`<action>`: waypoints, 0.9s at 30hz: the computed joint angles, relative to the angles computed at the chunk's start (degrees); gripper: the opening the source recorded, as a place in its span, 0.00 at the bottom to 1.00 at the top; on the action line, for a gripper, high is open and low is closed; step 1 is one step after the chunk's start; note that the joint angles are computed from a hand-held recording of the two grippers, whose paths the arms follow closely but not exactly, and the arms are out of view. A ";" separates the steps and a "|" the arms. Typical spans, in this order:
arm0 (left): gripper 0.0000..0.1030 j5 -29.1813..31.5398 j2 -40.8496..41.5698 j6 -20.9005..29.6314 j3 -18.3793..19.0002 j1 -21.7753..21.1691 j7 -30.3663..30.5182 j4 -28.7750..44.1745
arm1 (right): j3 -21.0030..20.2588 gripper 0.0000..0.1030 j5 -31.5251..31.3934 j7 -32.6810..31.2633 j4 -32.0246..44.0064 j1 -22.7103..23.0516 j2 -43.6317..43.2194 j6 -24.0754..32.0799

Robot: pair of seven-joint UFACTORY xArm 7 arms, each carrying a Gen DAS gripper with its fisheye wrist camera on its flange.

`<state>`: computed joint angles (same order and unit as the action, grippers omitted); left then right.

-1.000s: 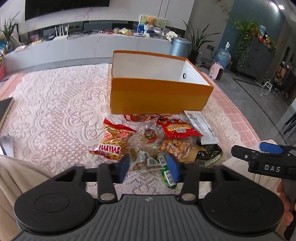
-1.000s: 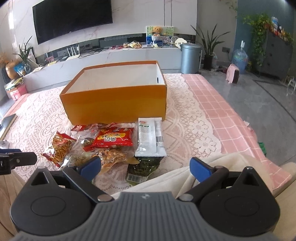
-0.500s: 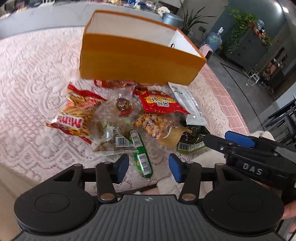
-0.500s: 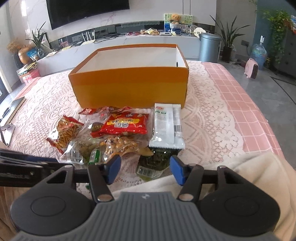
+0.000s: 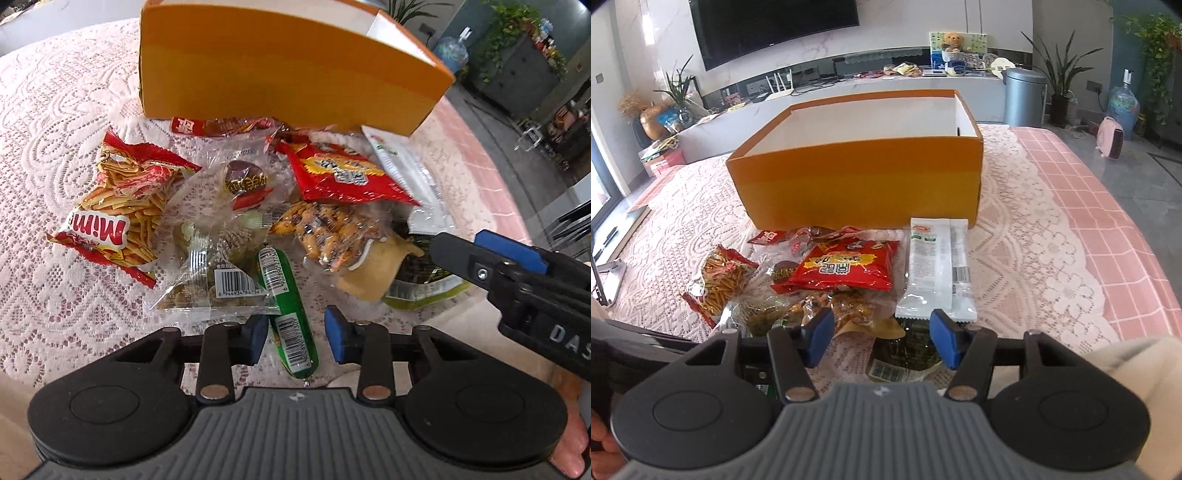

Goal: Organize snacks
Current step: 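Grasp the green snack stick with the left gripper while the right gripper grasps the clear nut bag, then lift the green stick and nut bag with both grippers over the orange box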

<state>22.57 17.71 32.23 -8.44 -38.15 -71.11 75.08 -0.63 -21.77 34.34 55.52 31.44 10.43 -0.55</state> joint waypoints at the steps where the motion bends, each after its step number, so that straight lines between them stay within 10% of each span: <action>1: 0.37 -0.04 0.53 0.76 0.01 -0.05 0.20 0.63 | 0.65 0.55 0.56 -0.54 -0.05 -0.61 0.24 -0.34; 7: 0.32 2.07 1.90 1.70 0.87 -0.79 -0.23 2.08 | 7.57 0.55 8.60 -8.65 0.56 -6.29 2.09 -1.13; 27: 0.24 13.26 -8.45 -1.94 -0.45 -0.42 -10.72 -6.47 | 7.97 0.55 16.44 -15.62 1.26 -5.19 2.33 0.72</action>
